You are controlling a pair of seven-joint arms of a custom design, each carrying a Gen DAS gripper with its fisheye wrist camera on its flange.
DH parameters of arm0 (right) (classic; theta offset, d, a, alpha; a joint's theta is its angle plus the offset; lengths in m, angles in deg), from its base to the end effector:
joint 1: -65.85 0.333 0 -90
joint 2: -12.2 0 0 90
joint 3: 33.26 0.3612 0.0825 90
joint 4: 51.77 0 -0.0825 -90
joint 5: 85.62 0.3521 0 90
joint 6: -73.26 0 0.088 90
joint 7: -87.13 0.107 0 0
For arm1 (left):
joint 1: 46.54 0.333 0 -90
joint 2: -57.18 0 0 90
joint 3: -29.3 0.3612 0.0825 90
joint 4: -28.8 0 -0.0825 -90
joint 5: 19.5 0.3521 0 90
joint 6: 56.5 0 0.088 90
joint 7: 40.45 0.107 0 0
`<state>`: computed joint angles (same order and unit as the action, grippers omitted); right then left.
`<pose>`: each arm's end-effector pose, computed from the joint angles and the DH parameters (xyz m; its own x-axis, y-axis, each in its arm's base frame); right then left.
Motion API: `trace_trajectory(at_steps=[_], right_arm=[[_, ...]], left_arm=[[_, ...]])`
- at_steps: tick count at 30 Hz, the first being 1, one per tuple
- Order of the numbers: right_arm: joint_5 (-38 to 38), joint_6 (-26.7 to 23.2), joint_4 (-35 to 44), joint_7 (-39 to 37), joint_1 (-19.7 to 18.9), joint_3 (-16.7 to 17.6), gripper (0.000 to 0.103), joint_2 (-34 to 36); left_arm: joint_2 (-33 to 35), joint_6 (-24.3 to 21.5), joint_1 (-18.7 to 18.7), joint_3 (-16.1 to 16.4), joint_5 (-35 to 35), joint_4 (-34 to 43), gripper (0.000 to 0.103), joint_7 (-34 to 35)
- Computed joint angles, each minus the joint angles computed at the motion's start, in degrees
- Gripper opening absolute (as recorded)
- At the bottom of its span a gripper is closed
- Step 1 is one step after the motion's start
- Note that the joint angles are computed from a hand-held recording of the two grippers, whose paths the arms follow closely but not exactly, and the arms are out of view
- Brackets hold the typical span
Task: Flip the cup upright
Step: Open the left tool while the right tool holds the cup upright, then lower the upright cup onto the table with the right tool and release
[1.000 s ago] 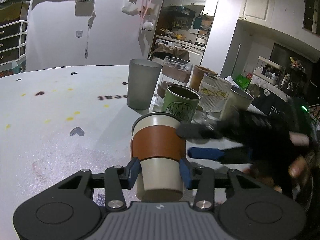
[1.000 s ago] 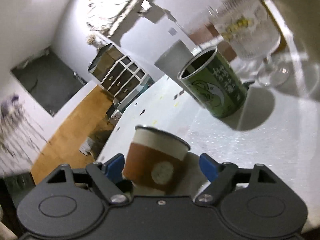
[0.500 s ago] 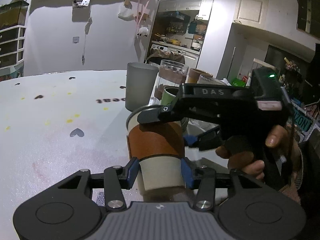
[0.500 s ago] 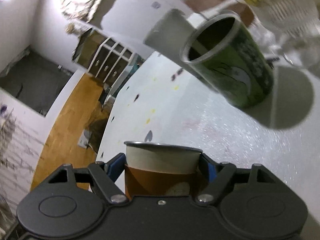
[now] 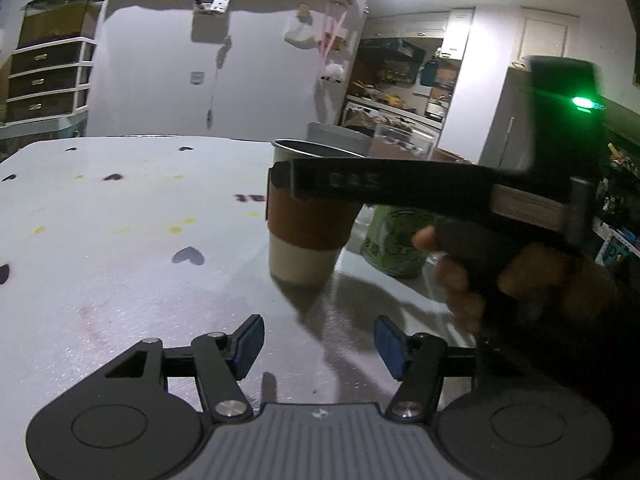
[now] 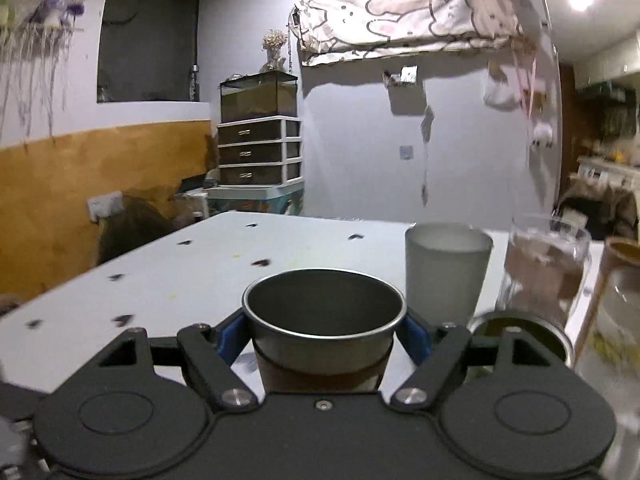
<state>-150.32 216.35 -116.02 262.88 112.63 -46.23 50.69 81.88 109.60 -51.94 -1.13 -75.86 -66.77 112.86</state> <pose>0.6084 0.4956 0.5462 -0.0605 -0.9975 -0.0365 -0.3351 0.0548 -0.9406 0.6220 -0.3050 0.5082 -0.7230 -0.6586 0.2088 -0.4811 0.2631 -0.8362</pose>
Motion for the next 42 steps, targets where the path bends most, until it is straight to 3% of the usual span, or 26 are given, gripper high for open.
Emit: trace_trajectory(at_steps=[6,10,14,23,30,32,39,42], right_arm=[[2.7,-4.8,8.2,-4.4,-0.4,-1.6,0.078,5.8],[3.0,-5.1,9.0,-5.1,0.2,-2.6,0.079,6.5],[2.9,-4.9,7.7,-3.7,0.8,-3.1,0.082,6.0],[-3.8,-5.2,-2.6,4.7,3.4,-2.5,0.094,-1.7],[-12.1,-7.4,-10.7,11.0,4.3,0.6,0.1,-8.1],[-14.5,-8.9,-13.7,13.6,4.9,1.5,0.101,-10.3],[-18.6,-17.7,-22.0,18.9,5.9,5.8,0.102,-16.4],[-19.5,-21.2,-24.8,20.5,5.7,8.0,0.103,-18.3]], left_arm=[[0.2,2.9,0.6,-0.5,-0.6,-0.8,0.063,0.1],[0.6,4.9,1.0,-1.2,-0.6,-0.6,0.064,-0.7],[0.5,7.8,1.7,-2.8,-0.6,-0.9,0.072,-1.0],[0.7,15.6,4.8,-7.6,3.6,-1.5,0.084,-4.2],[-0.4,21.8,7.4,-11.3,6.8,-4.3,0.099,-7.9],[-1.0,23.2,8.1,-12.2,7.7,-5.4,0.103,-9.1],[-2.3,28.2,12.5,-17.8,12.7,-9.3,0.103,-12.3],[-2.7,29.6,15.6,-21.5,16.0,-11.4,0.103,-13.6]])
